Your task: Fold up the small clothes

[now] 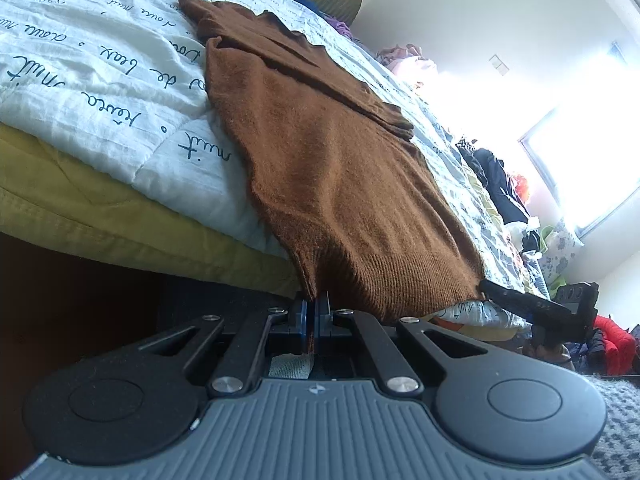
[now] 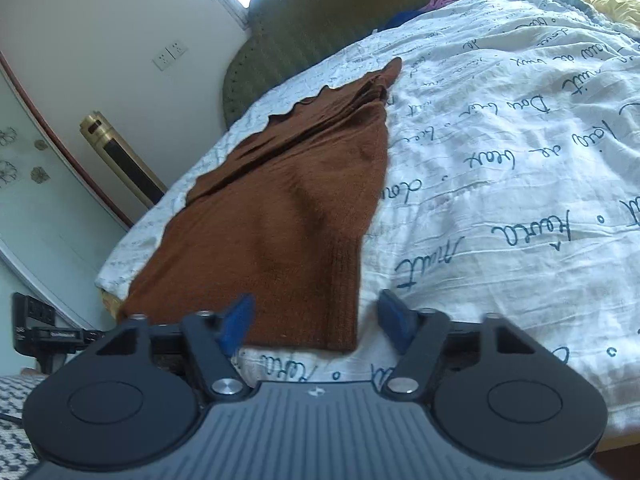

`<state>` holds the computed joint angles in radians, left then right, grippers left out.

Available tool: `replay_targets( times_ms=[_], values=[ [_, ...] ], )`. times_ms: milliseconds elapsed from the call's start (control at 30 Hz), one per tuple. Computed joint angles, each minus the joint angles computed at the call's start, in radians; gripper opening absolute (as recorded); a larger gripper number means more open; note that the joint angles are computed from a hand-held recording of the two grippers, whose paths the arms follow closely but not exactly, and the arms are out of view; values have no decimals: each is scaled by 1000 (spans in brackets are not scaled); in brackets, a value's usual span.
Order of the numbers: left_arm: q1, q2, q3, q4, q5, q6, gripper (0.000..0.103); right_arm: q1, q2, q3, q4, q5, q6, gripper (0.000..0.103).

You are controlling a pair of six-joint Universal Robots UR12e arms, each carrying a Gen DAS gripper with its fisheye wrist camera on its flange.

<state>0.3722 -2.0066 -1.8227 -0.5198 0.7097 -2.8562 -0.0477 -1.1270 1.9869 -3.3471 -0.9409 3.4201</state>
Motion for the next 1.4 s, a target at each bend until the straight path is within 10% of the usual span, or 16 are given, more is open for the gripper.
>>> replay_targets(
  times_ms=[33, 67, 667, 1100, 1400],
  values=[
    [1, 1, -1, -1, -4, -4, 2, 0, 1, -2, 14, -3, -5, 7],
    [1, 3, -2, 3, -6, -7, 2, 0, 2, -5, 31, -8, -2, 5],
    [31, -8, 12, 216, -114, -217, 2, 1, 7, -70, -165, 7, 89, 4],
    [20, -132, 172, 516, -96, -661, 2, -4, 128, -262, -203, -6, 253, 4],
    [-17, -166, 222, 466, -51, -632, 2, 17, 174, -345, -149, -22, 238, 4]
  ],
)
